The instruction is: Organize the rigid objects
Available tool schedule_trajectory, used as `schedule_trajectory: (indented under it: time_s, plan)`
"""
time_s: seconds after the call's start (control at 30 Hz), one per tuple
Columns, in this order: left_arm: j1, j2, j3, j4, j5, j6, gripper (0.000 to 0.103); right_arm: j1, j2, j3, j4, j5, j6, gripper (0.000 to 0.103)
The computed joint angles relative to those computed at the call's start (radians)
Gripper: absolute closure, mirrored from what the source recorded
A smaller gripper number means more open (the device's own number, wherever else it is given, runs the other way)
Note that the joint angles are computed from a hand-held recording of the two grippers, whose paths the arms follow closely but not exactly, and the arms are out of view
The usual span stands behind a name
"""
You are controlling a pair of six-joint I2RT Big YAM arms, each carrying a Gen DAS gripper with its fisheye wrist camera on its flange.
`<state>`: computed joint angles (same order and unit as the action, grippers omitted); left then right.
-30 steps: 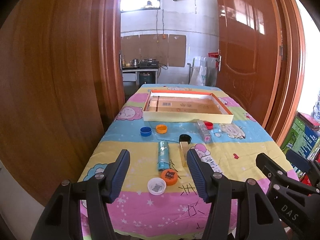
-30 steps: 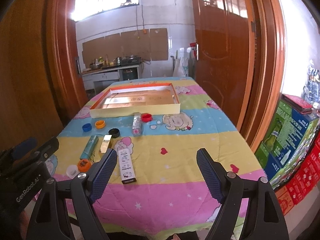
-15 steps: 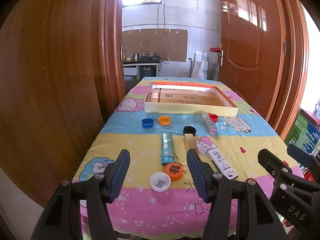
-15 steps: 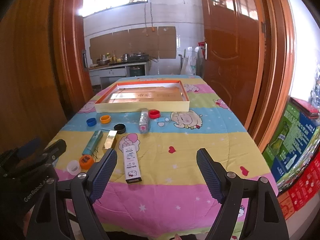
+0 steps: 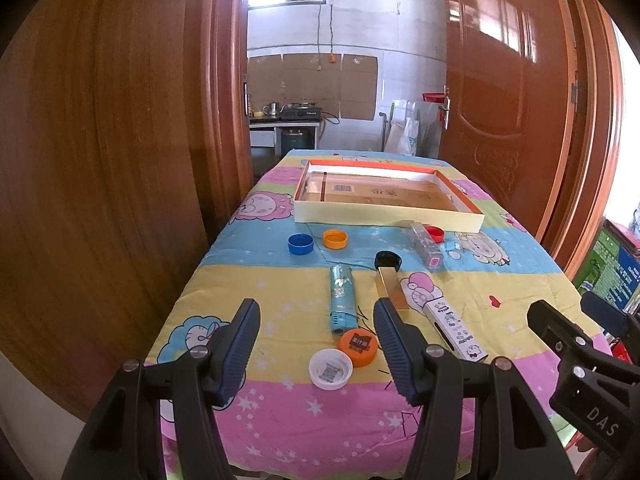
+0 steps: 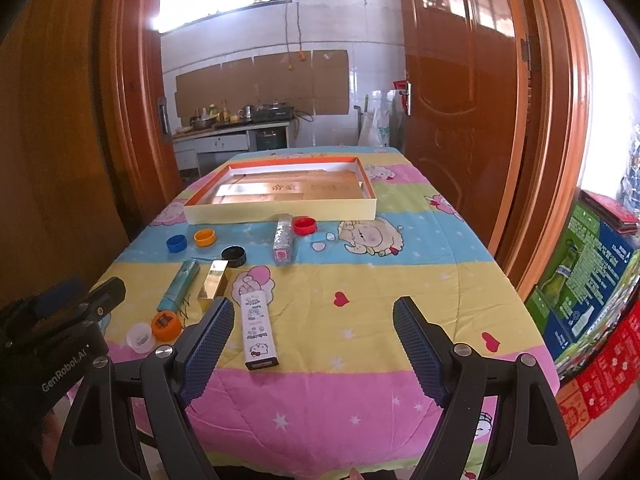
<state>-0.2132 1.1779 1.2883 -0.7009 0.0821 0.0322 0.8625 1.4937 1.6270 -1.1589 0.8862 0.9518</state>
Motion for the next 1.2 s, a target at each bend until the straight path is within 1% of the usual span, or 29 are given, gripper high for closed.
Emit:
schedule_trajectory:
  time_s: [0.73,0.9,1.0,1.03,1.07,1.2]
  plan:
    - [0.004,0.008,0.004,0.003,0.005,0.003,0.044,-0.003,-0.004,-0.009,0.003,-0.007,0.006,0.020]
    - [0.027,0.023,0.009,0.000,0.049,0.022,0.044,-0.012,-0.001,-0.019,0.017,-0.032,-0.010,0.020]
    - [0.042,0.033,0.009,-0.003,0.086,0.043,0.044,-0.019,0.001,-0.031,0.039,-0.069,-0.024,0.020]
    - [0.051,0.040,0.011,-0.010,0.114,0.060,0.044,-0.022,0.003,-0.034,0.047,-0.082,-0.029,0.020]
    - [0.052,0.041,0.007,-0.009,0.125,0.068,0.044,-0.027,0.010,-0.032,0.052,-0.097,-0.035,0.020]
    - [0.046,0.057,0.002,-0.025,0.137,0.094,0.044,-0.046,0.035,-0.024,0.060,-0.137,-0.053,0.020]
